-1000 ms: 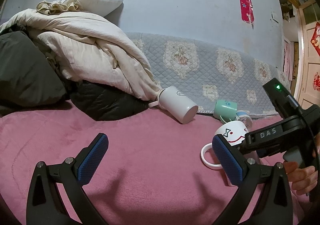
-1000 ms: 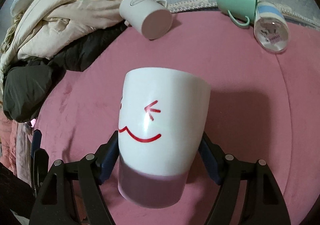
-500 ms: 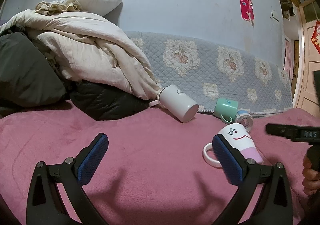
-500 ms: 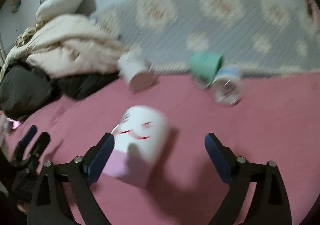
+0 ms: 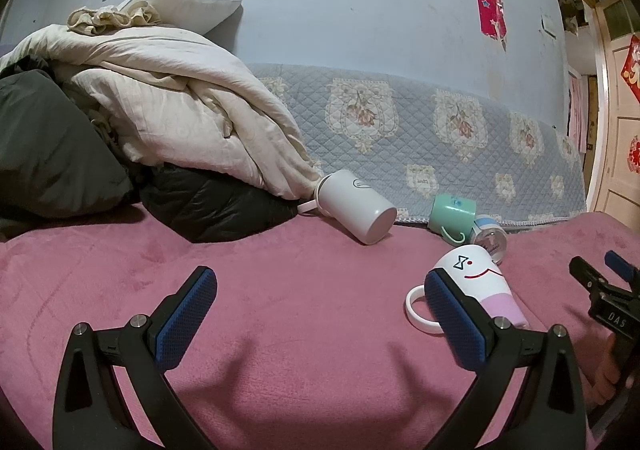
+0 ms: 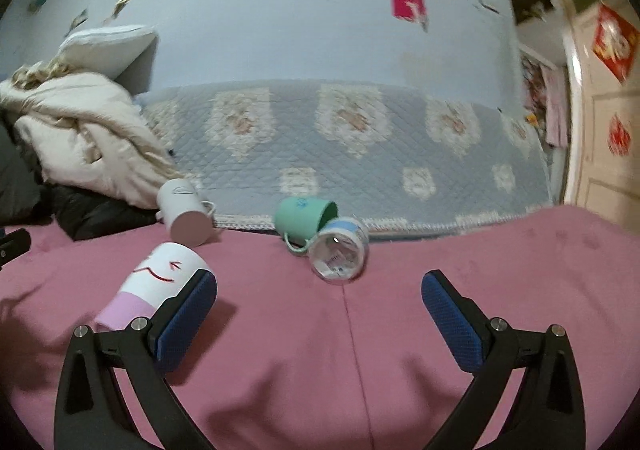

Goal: Flip cup upright
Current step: 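Move the left gripper to the lying mug and grasp its body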

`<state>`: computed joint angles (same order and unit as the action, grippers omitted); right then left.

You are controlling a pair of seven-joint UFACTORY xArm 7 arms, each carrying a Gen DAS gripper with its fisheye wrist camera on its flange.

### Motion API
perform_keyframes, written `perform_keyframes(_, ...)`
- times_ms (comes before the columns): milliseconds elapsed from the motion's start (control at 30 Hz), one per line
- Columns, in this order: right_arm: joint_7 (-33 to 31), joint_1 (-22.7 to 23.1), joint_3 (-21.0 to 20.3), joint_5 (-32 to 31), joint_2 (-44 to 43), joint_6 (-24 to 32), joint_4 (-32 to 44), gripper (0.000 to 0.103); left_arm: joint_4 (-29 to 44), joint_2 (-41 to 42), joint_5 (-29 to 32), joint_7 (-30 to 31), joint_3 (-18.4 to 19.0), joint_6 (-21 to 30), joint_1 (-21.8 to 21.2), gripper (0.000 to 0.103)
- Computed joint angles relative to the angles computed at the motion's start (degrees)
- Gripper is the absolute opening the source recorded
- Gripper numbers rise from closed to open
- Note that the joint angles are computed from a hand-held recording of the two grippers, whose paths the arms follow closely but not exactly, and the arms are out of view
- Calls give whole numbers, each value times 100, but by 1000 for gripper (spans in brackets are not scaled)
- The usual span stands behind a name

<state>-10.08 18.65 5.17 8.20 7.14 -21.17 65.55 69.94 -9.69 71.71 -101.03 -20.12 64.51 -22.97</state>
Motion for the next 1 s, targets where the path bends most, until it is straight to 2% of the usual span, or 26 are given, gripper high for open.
perform_keyframes(100, 998, -521, 259, -718, -9, -123, -76, 103, -17, -12, 12, -13, 7, -15, 2, 103)
perform_keyframes(200, 1327, -594, 257, -946, -8, -81, -101, 103, -4, 1, 31, -19, -2, -3, 0, 103)
perform_keyframes(333, 667, -152, -6, -433, -11, -14, -109, 103, 9, 10, 17, 13, 1, -4, -11, 103)
perform_keyframes(367, 624, -154, 18, -475, -3, 20, -106, 103, 27, 17, -14, 58, 10, -9, -11, 103)
perform_keyframes(533, 1176, -634, 409, -1404, 75, 295, 5, 103, 259, 129, -94, 366, 10, 73, -63, 103)
perform_keyframes(600, 1816, -1262, 928, -2138, 167, 517, 156, 103, 405, 207, -195, 513, 24, 109, -87, 103)
perform_keyframes(667, 2194, -1610, 1201, -2485, 198, 528, 185, 103, 685, 359, -558, 760, 115, 107, -115, 103)
perform_keyframes(767, 2689, -1869, 1349, -2893, 234, 436, 204, 103, 1047, 521, -1483, 1225, 382, -460, -97, 103)
perform_keyframes(900, 3025, -1958, 1372, -3218, 270, 523, 279, 103, 1851, 1010, -2537, 1932, 576, -813, -100, 103)
perform_keyframes(933, 3042, -1940, 1349, -3239, 268, 526, 283, 103, 2236, 1272, -3028, 2332, 636, -757, -117, 103)
perform_keyframes(1000, 2979, -1772, 1189, -3157, 270, 524, 287, 103, 2739, 1656, -3803, 2890, 786, -964, -122, 103)
